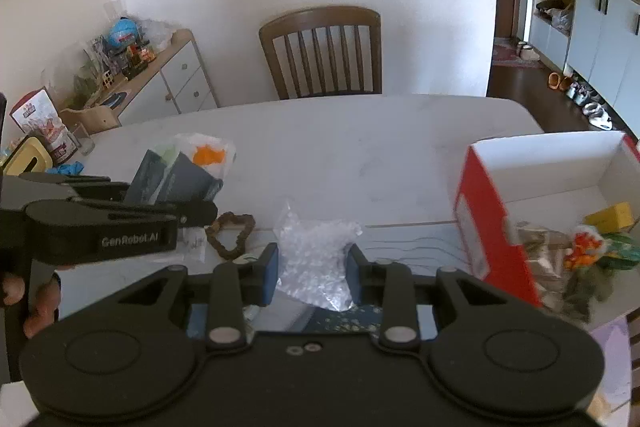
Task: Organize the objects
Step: 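Carry the white plastic bag and bubble-wrap bag over the shoebox with both tools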
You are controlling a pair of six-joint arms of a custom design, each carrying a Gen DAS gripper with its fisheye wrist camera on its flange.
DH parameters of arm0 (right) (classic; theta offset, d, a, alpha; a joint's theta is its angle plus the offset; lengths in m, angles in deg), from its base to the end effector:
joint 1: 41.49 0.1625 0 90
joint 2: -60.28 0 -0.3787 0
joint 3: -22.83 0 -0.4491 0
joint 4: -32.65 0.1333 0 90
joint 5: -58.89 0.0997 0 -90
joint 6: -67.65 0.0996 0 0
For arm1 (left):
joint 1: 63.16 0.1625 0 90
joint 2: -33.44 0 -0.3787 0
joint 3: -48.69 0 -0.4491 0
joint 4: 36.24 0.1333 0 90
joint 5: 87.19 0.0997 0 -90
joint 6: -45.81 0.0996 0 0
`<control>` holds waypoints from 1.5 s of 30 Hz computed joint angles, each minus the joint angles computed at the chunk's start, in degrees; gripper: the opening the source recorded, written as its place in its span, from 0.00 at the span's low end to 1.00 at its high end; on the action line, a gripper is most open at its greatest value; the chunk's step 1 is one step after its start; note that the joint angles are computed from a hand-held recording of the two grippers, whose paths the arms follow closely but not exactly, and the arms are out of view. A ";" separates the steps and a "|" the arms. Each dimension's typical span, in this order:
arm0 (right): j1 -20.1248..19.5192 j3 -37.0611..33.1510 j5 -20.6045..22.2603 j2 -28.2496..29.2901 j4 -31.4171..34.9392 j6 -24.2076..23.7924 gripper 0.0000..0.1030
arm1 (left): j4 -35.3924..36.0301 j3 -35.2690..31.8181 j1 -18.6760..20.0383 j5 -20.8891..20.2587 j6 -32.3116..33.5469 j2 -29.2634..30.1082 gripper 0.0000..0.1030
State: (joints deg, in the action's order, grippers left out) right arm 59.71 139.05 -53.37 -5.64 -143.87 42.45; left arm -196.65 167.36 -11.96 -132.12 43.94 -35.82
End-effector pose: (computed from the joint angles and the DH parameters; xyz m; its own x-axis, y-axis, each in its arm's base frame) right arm 0.2057 -0.5467 0.1473 -0.7941 -0.3009 0.5281 -0.5468 0.7330 -0.4045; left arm -0.1824 -0.5521 0.1457 -0.7281 0.2209 -0.6489 0.5615 0.7352 -0.3797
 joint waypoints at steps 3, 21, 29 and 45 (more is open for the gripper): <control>-0.73 1.53 0.73 -2.92 0.62 -0.96 0.32 | 1.29 -0.12 -2.06 0.06 -2.15 0.65 0.37; -11.15 5.30 5.89 -17.88 5.60 -9.43 0.32 | 3.71 -9.90 -10.49 -2.73 -9.32 16.64 0.37; -17.42 4.08 8.20 -21.65 7.61 -12.07 0.32 | 6.03 -17.10 -11.72 -2.71 -10.83 24.49 0.37; -22.46 -3.08 9.22 -16.62 8.68 -15.84 0.32 | 12.29 -36.08 -9.96 1.90 -8.10 40.00 0.37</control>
State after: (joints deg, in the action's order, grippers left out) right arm 37.25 135.97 -44.16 -22.26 -135.20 26.61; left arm -184.36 131.28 -21.92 -130.23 35.84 4.18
